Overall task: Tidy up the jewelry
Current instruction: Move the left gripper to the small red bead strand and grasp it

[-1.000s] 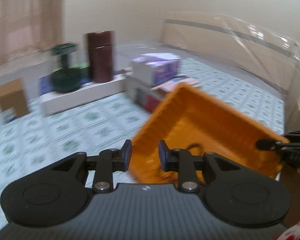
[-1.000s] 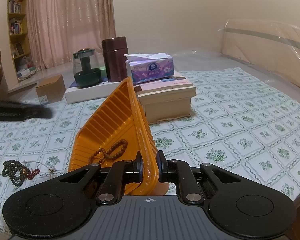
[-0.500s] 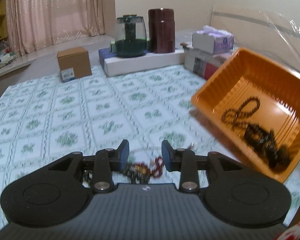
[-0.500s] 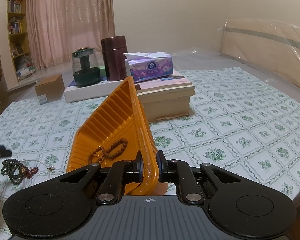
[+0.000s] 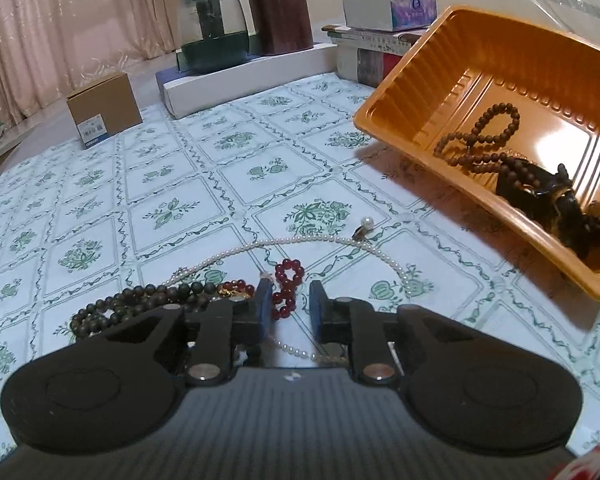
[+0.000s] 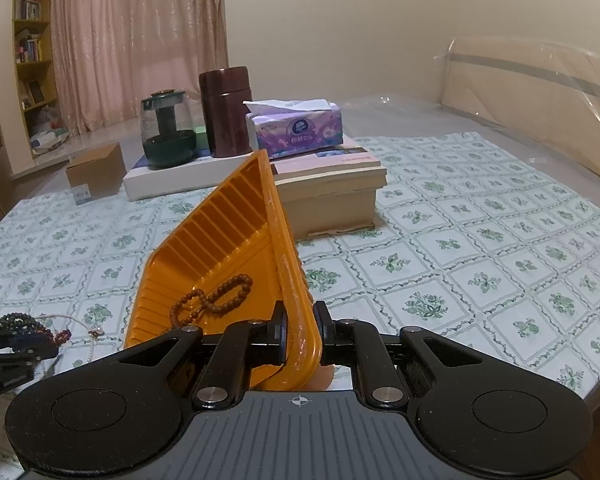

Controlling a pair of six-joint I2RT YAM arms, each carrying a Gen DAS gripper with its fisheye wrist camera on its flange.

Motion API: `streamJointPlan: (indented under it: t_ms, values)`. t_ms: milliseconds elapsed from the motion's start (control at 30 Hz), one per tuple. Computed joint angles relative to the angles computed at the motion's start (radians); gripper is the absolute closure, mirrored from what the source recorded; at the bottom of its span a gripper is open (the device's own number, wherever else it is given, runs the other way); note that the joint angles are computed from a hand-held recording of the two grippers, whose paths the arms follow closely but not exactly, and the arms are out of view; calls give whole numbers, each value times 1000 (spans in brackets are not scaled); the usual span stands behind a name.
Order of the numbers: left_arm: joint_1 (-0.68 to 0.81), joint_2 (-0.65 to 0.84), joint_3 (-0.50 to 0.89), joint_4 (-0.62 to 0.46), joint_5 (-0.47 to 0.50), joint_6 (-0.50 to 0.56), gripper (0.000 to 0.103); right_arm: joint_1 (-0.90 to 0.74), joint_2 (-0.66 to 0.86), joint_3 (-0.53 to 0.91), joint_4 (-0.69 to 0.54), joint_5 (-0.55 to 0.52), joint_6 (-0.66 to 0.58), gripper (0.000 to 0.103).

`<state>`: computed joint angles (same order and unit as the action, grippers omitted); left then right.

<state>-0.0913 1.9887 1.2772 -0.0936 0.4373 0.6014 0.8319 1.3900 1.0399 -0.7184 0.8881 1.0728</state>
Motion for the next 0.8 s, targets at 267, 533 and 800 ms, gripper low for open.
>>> streamJointPlan:
  t_ms: [267,533,800]
  values:
    - [-31,40,57,-12,-53,23,93,-6,-1,-7,1,-3,2,90]
    - [-9,-13,17,-21,-32,41,99,-6,-2,-8,3,-2,2,90]
    - [28,-144,-16,-92,75,-18,99,2,0,3,7,4,-8,90]
